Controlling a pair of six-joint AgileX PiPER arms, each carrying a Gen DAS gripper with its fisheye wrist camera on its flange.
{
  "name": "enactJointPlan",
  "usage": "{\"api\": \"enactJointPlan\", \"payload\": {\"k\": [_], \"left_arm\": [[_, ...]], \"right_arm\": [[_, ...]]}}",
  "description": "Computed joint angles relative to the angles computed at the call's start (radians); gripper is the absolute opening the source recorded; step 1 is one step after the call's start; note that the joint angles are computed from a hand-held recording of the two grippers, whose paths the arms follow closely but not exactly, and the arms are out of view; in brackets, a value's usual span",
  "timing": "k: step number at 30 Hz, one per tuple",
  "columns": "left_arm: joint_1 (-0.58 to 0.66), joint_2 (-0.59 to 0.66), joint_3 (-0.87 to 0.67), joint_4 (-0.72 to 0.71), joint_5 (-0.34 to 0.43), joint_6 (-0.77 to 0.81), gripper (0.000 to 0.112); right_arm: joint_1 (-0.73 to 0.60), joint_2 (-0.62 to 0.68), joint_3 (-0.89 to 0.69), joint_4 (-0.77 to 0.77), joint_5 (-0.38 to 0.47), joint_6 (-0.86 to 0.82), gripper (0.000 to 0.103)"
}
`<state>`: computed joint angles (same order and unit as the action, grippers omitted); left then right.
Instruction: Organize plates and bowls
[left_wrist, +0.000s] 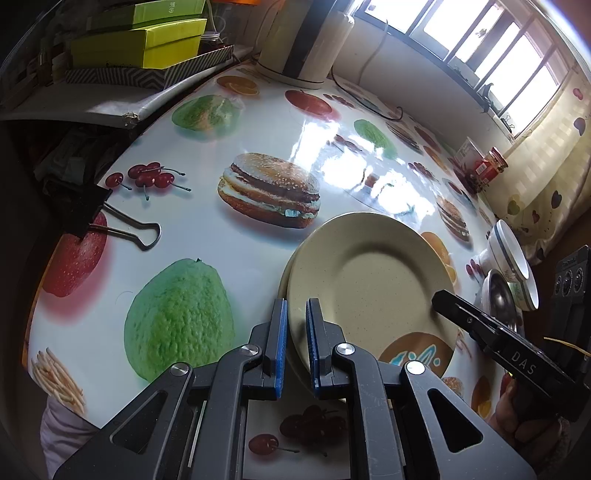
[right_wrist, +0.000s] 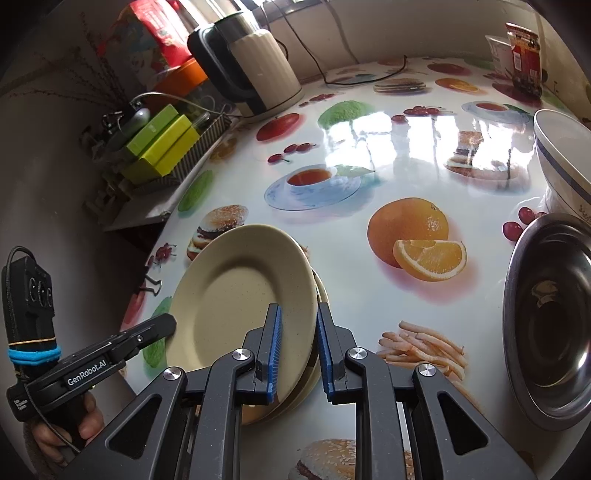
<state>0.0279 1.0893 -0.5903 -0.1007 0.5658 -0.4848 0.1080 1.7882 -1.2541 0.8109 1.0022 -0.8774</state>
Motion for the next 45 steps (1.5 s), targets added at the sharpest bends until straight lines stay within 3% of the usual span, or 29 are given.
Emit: {"api": "enactJointPlan", "payload": {"k": [28,38,41,45], "left_arm": [[-0.01,0.003,0.001,0.014,-0.003,-0.017,0.011],[-0.013,0.004,-0.002,0.016,0.0,-0.029,0.011],[-0.006,0.004,-0.003,0.003,0.001,-0.012,0.011],[0.015,-0.009,0.002,-0.041,-0.002,0.039,0.029]], "right_arm": [[0.013,-0.031,0.027,-0.01,-0.04,-0.019,0.021],[0.011,-0.029,0.026,-0.018,-0.039,-0.014,0.026],[0.011,-0.027,0.025,-0.016,-0.039,-0.02,0.034],[0.008,-0.022,0.024,-0.018,-0.043,-0.02,0.04]]}}
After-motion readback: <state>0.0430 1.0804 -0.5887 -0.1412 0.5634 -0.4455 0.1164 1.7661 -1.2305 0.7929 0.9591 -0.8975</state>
